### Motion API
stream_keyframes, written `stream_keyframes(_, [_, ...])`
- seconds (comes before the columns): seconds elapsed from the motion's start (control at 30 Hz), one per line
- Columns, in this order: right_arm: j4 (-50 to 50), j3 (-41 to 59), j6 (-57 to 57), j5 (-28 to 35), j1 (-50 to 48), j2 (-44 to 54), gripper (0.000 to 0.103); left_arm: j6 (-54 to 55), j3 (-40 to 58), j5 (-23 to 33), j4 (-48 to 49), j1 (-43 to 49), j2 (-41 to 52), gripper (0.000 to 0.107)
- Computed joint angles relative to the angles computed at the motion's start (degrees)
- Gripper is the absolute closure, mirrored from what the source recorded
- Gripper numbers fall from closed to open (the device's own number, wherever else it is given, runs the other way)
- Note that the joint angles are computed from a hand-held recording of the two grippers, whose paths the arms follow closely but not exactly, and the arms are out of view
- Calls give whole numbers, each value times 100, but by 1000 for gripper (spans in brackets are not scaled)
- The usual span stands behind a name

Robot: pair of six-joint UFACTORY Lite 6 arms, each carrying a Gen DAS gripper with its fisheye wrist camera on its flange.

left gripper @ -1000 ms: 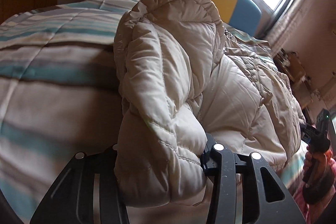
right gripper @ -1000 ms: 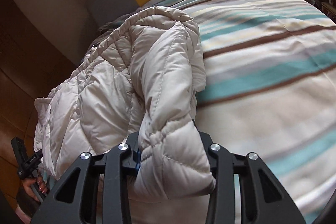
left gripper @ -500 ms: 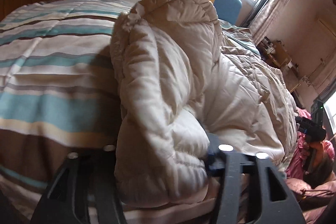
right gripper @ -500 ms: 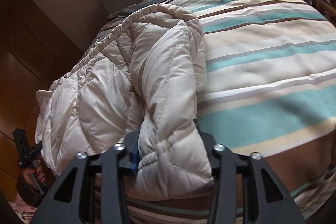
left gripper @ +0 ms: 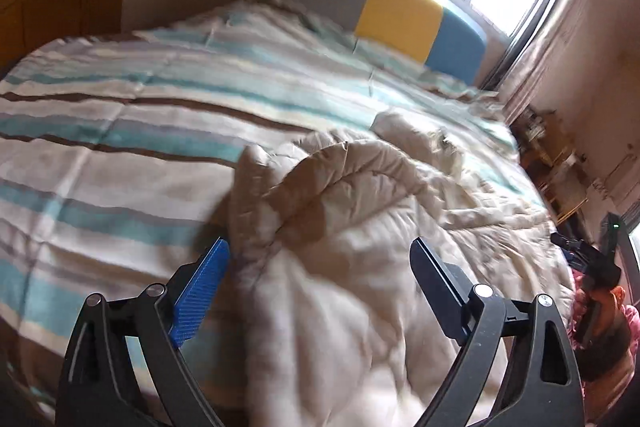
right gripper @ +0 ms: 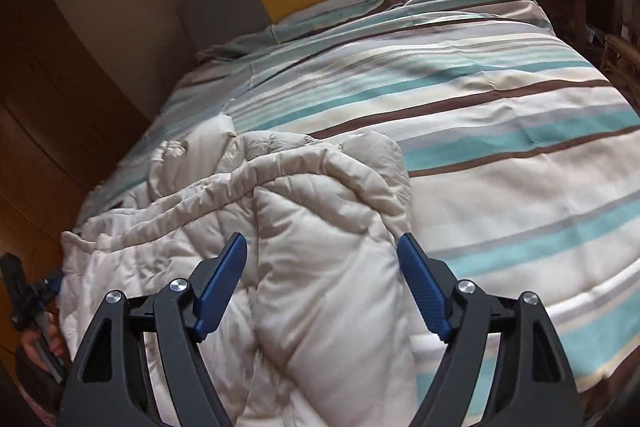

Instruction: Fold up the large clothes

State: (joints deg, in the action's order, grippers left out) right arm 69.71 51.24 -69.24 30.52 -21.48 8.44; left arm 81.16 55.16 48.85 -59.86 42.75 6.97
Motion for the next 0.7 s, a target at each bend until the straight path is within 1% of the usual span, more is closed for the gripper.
stream_keyframes(0.03, [14, -30, -2, -290, 251, 6, 44, -157, 51, -74, 77, -180, 141, 17])
stream_keyframes(0.07, [267, -150, -242, -518, 467, -23, 59, -220, 54, -111, 148, -287, 192, 39])
stream_keyframes(0.1, [353, -507, -513, -689, 446, -269, 72, -240, -28, -310, 190, -478, 175, 65])
stream_keyframes(0.13, [569, -647, -741, -779, 511, -384, 77, -161, -141, -434, 134, -518, 107, 69])
stream_keyframes(0.17, [719, -1002, -1028, -819, 495, -736, 84, 49, -379, -467, -18, -448, -89, 78])
stream_keyframes(0.2, [628, -1385, -1087, -625, 242, -1232, 87, 145, -438, -453, -157, -418, -233, 81])
stream_keyframes(0.23, [776, -1528, -1046, -665, 212, -1546, 88, 279, -497, -474, -377, -357, -482, 82])
stream_keyframes(0.27, [717, -1432, -961, -555, 123, -1656, 88, 363, -500, -496, -576, -306, -673, 82])
stream_keyframes(0.33, [928, -1221, -901, -464, 122, -1707, 89, 419, -348, -326, -923, -193, -871, 82])
stream_keyframes(0.37, [1066, -989, -826, -483, 156, -1626, 89, 397, -226, -361, -1102, -217, -912, 82])
stream_keyframes(0.4, [1289, -883, -917, -515, 200, -1577, 89, 390, -94, -511, -1319, -322, -928, 82])
stream_keyframes(0.43, [1750, -747, -1156, -633, 319, -1454, 89, 413, -15, -603, -1473, -407, -910, 82])
stream_keyframes(0.5, [2948, -365, -1933, -1067, 703, -965, 89, 409, 156, -1066, -1763, -761, -801, 82])
stream_keyframes(0.53, [3548, -139, -2384, -1349, 920, -672, 89, 421, 281, -1524, -1944, -1072, -637, 82])
stream_keyframes(0.57, [4148, 84, -2916, -1597, 1108, -364, 89, 537, 329, -1791, -2126, -1253, -532, 82])
stream_keyframes(0.6, [4747, 258, -3493, -1741, 1221, -113, 88, 749, 409, -2233, -2409, -1540, -343, 82])
stream_keyframes(0.7, [6502, 873, -5292, -2295, 1617, 673, 88, 1401, 727, -3173, -3222, -2193, 317, 82])
